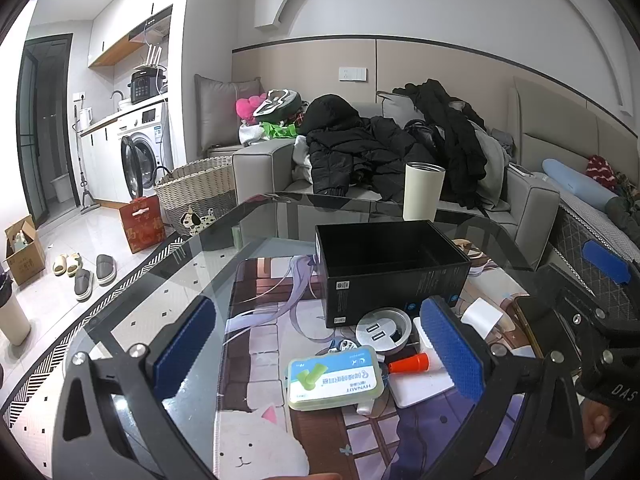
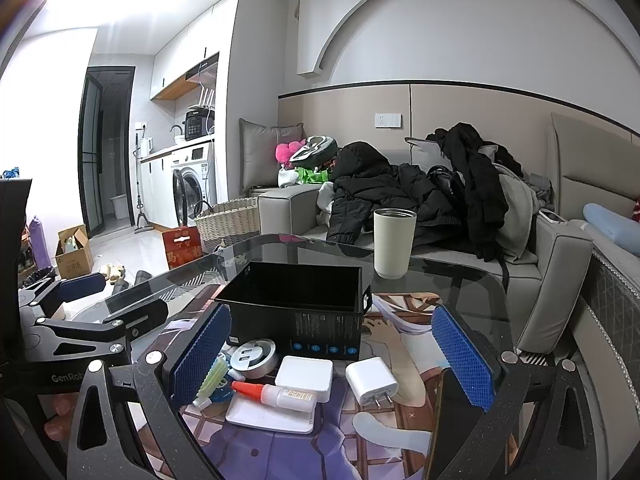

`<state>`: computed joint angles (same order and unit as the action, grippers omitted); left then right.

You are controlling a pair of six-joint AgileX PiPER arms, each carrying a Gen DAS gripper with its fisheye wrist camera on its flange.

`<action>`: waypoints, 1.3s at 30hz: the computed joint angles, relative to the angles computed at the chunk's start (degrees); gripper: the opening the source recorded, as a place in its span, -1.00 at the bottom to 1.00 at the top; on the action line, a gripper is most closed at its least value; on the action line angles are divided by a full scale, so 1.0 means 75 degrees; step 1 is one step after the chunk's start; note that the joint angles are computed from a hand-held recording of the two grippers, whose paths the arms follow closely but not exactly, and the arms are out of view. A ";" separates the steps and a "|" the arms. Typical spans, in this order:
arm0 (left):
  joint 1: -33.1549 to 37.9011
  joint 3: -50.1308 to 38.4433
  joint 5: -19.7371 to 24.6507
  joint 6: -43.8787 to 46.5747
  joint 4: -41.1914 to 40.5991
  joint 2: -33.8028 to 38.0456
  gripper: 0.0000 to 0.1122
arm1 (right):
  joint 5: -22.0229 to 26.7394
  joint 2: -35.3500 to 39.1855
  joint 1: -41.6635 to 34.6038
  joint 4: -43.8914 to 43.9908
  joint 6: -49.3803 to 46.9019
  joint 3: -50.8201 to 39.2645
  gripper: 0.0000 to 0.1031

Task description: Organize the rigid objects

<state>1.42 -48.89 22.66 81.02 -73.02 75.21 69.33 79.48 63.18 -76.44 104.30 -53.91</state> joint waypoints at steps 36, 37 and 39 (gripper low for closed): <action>-0.0064 -0.3840 0.2834 -0.2449 0.5184 0.2704 0.65 | -0.3206 0.1290 -0.3559 0.5553 -0.8526 -0.2271 0.42; -0.0118 -0.3790 0.2913 -0.2334 0.5300 0.2713 0.65 | -0.3272 0.1371 -0.3595 0.5817 -0.8816 -0.2257 0.36; -0.0268 -0.3598 0.2869 -0.2124 0.5515 0.2691 0.64 | -0.3413 0.1518 -0.3613 0.6301 -0.9337 -0.2226 0.29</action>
<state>-0.59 -75.88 44.18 65.09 -31.65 95.40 43.73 90.86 36.08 -29.18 34.27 -70.61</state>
